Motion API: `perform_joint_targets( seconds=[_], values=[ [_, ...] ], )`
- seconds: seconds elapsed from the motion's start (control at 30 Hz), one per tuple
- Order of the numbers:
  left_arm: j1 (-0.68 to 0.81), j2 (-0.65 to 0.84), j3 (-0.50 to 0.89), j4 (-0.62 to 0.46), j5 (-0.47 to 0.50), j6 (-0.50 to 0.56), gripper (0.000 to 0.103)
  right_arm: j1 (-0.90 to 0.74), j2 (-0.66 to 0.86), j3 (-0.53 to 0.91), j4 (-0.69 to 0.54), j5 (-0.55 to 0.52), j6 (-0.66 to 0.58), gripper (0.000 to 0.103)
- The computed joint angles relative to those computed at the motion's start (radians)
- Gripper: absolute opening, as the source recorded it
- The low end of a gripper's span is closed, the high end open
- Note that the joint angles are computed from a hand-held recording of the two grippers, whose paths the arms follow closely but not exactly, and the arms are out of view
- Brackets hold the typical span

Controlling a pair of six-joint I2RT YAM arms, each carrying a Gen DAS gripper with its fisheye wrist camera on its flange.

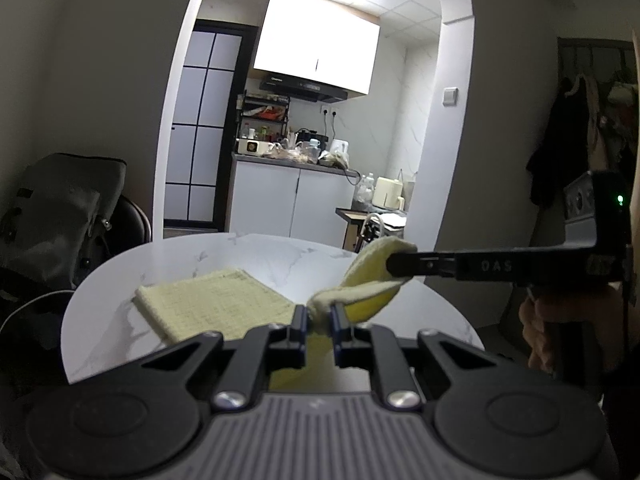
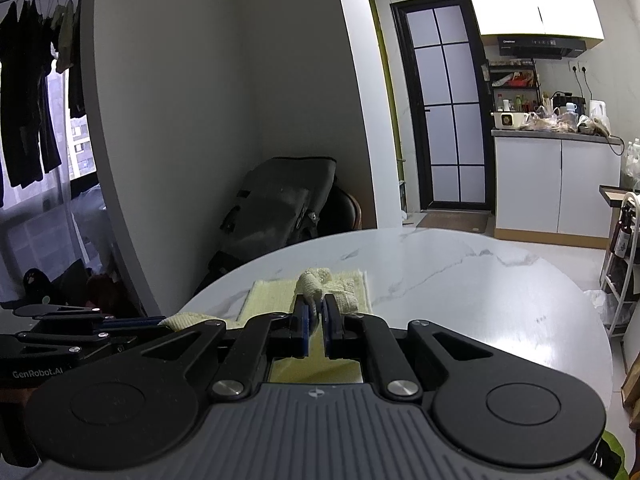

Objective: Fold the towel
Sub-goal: 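Carry the lifted towel end over the strip with both grippers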

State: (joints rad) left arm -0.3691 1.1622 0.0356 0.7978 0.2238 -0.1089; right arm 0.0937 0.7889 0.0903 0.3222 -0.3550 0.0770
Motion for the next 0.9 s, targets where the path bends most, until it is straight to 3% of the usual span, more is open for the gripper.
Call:
perform_joint_targets(
  seconds=[0.37,0.63,0.9],
  values=[
    [0.150,0.142,0.162,-0.056,0.153,0.057,0.013,0.032,0.320,0.130,0.198,0.028,0.011,0.007],
    [0.239,0.261,0.282,-0.106,0.253,0.081,0.013,0.077,0.487,0.255,0.236,0.074,0.010,0.007],
    [0.285,0.303,0.351,-0.148,0.285,0.089,0.013,0.098,0.618,0.361,0.244,0.083,-0.003,0.007]
  ],
)
